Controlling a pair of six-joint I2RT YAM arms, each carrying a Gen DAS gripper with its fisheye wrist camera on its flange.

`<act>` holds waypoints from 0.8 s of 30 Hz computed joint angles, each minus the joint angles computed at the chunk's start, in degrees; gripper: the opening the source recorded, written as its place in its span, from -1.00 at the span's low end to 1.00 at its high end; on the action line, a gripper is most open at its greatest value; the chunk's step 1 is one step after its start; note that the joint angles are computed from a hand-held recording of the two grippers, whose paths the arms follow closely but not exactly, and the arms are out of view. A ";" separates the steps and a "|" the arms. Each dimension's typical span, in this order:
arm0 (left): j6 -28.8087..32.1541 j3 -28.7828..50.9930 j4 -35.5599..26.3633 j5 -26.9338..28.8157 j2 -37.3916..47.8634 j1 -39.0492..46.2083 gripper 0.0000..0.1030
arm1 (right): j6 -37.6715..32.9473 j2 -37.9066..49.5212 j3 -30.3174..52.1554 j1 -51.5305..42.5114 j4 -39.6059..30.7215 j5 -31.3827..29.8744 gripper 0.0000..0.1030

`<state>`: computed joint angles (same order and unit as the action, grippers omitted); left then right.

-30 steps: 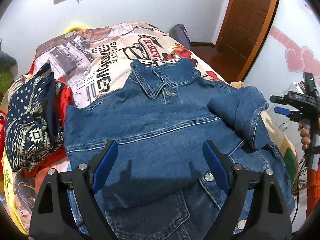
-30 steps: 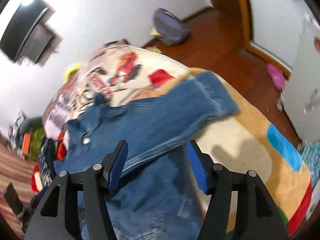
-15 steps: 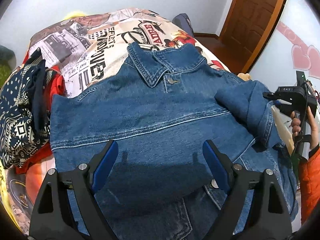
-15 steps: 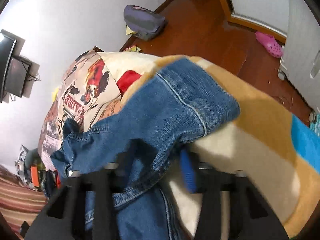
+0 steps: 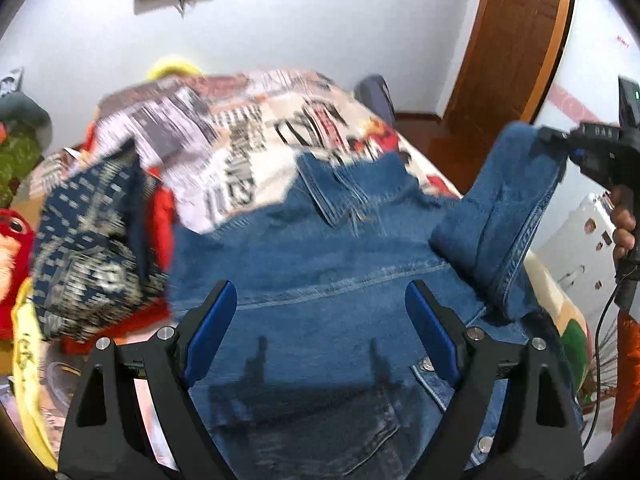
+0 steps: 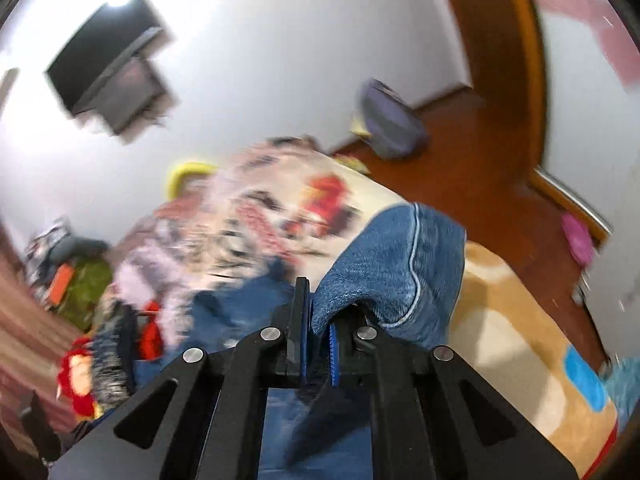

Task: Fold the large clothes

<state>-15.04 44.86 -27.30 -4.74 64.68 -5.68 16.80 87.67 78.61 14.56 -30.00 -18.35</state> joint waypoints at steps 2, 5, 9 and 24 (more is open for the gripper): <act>1.60 -0.07 -2.37 0.83 -4.46 2.77 0.67 | 0.17 0.15 2.46 3.99 -0.55 0.87 -0.86; 4.09 -0.55 -5.47 4.07 -9.98 8.36 0.68 | 0.31 2.13 6.11 11.32 -1.19 3.58 -0.87; 8.94 -1.69 -9.86 9.01 -16.12 18.70 0.68 | 1.02 6.75 8.48 19.60 -1.91 5.19 -0.87; 22.70 -12.95 -16.34 22.34 -20.63 44.86 0.68 | -1.87 28.03 10.99 36.97 -11.69 8.90 -0.78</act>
